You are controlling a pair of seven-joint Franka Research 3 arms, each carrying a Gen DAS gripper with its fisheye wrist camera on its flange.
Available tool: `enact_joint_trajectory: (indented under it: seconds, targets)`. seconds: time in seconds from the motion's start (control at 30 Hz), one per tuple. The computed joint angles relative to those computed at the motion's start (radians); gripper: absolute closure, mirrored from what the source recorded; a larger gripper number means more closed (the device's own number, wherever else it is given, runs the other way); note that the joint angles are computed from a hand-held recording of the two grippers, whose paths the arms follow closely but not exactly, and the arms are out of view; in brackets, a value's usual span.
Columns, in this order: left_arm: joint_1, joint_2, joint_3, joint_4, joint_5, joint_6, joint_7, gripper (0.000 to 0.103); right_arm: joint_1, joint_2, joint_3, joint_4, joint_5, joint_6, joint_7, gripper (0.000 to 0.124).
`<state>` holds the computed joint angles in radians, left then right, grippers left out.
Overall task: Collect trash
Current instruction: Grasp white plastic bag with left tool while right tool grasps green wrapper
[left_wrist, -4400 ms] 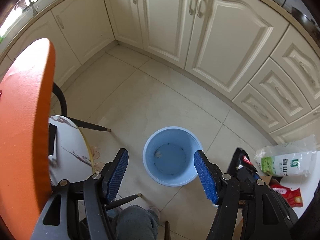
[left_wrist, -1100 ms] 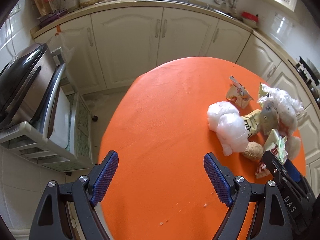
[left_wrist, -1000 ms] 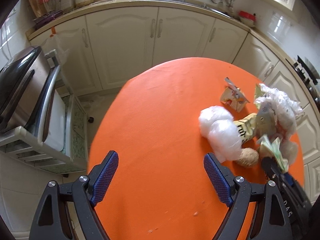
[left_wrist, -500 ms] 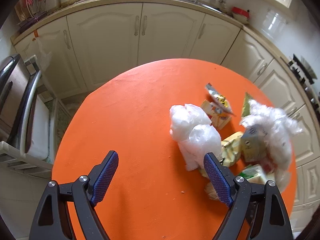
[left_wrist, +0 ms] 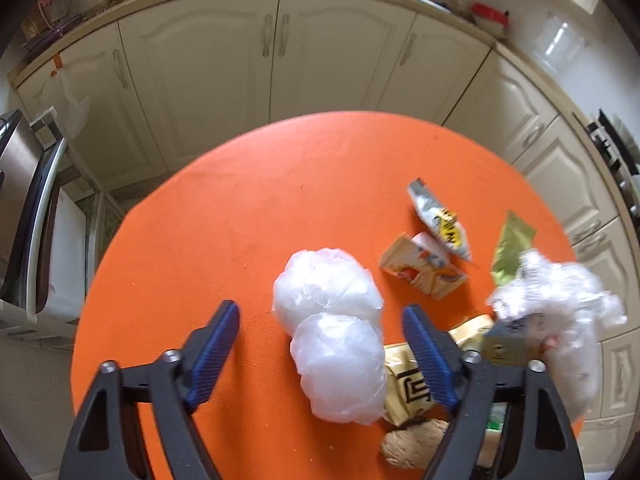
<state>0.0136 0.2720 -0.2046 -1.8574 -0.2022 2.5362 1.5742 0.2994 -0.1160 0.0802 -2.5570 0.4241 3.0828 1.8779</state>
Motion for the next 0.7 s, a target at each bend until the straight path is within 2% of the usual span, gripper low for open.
enact_joint_trajectory:
  seconds: [0.03, 0.07, 0.1, 0.2, 0.4, 0.63, 0.7]
  targets:
    - [-0.017, -0.001, 0.013, -0.009, 0.042, 0.037, -0.028, 0.053, 0.0, 0.0, 0.001, 0.0, -0.001, 0.001, 0.001, 0.104]
    - [-0.024, 0.001, 0.016, -0.006, 0.065, 0.047, -0.039, 0.065, 0.004, 0.002, -0.001, 0.001, 0.005, 0.003, -0.002, 0.104]
    - [-0.025, 0.007, 0.012, 0.004, 0.072, 0.034, -0.04, 0.064, 0.003, 0.003, 0.0, 0.001, 0.003, 0.004, 0.0, 0.104]
    - [0.009, 0.0, -0.018, -0.002, -0.01, 0.03, 0.03, 0.064, -0.008, -0.001, 0.008, -0.001, -0.017, 0.001, 0.018, 0.104]
    - [0.007, -0.091, -0.011, -0.116, -0.027, 0.127, 0.081, 0.065, -0.065, -0.037, 0.055, -0.027, -0.137, -0.001, 0.124, 0.104]
    - [-0.009, -0.21, 0.01, -0.244, -0.151, 0.122, 0.197, 0.065, -0.156, -0.108, 0.142, -0.062, -0.299, -0.017, 0.276, 0.105]
    - [-0.026, -0.247, 0.022, -0.283, -0.17, 0.126, 0.213, 0.065, -0.158, -0.133, 0.15, -0.079, -0.319, -0.016, 0.301, 0.107]
